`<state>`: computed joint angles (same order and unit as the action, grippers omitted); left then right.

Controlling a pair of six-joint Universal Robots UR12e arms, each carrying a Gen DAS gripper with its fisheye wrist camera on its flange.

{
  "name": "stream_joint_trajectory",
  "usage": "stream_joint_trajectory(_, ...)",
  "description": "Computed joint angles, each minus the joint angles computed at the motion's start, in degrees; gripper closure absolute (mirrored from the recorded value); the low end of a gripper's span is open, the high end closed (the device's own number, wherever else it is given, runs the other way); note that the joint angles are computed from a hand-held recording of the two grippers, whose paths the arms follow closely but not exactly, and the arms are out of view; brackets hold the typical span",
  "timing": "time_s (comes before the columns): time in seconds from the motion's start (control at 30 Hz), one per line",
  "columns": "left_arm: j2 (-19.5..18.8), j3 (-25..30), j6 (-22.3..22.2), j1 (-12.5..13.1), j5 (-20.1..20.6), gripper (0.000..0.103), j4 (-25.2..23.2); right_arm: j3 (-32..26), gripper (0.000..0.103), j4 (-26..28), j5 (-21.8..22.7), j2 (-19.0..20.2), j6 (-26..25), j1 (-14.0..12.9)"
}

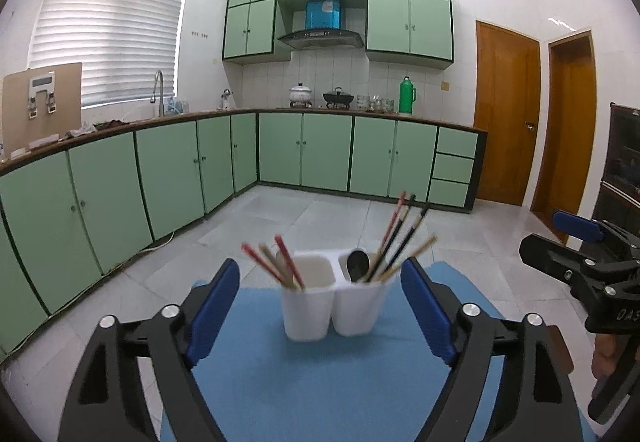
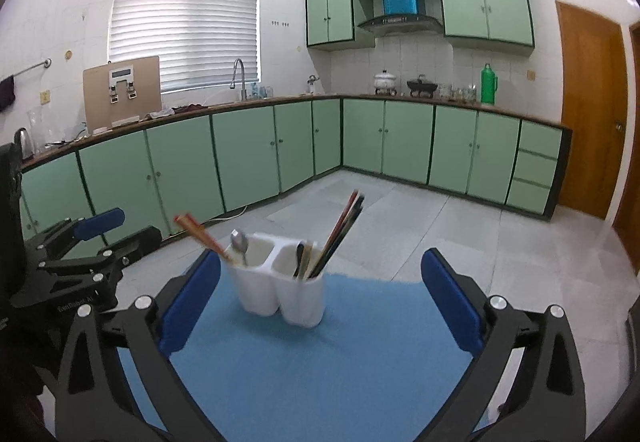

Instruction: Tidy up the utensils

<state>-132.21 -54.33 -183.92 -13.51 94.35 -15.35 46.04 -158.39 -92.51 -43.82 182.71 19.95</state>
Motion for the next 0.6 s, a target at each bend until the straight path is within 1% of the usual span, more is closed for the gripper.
stream_joint_trajectory(0.1,1.61,-3.12,-0.77,-0.31,0.22,0.016,0.73,2.91,0.005,-0.7,0.68,-1.57,1.47,0.12)
stream_joint_trajectory(0.17,2.69,-5.1,-0.97,-0.48,0.21,0.015,1.14,4.65,0.005,-1.08,1.45,-2.55,2.14,0.1)
stream_joint_trajectory(0.3,4.2,-7.49,-1.18,-0.95,1.11,0.013,1.69,8.04,0.005,-2.51,1.25,-4.45,2.02,0.34)
stream_joint_trajectory(0.37,5.02,-8.82,-1.48,-1.1,1.26,0.012,2.7,9.56,0.005,-3.22,1.55,-5.31,2.03,0.41)
stream_joint_trajectory(0.43,5.62,-9.75,-1.68,-1.16,1.51,0.009,3.37,10.76,0.005,-3.77,1.86,-6.0,1.94,0.49)
stream_joint_trajectory(0.6,7.22,-11.94,-1.55,-1.53,2.29,0.007,4.67,13.33,0.005,-5.3,2.49,-7.68,1.0,0.74)
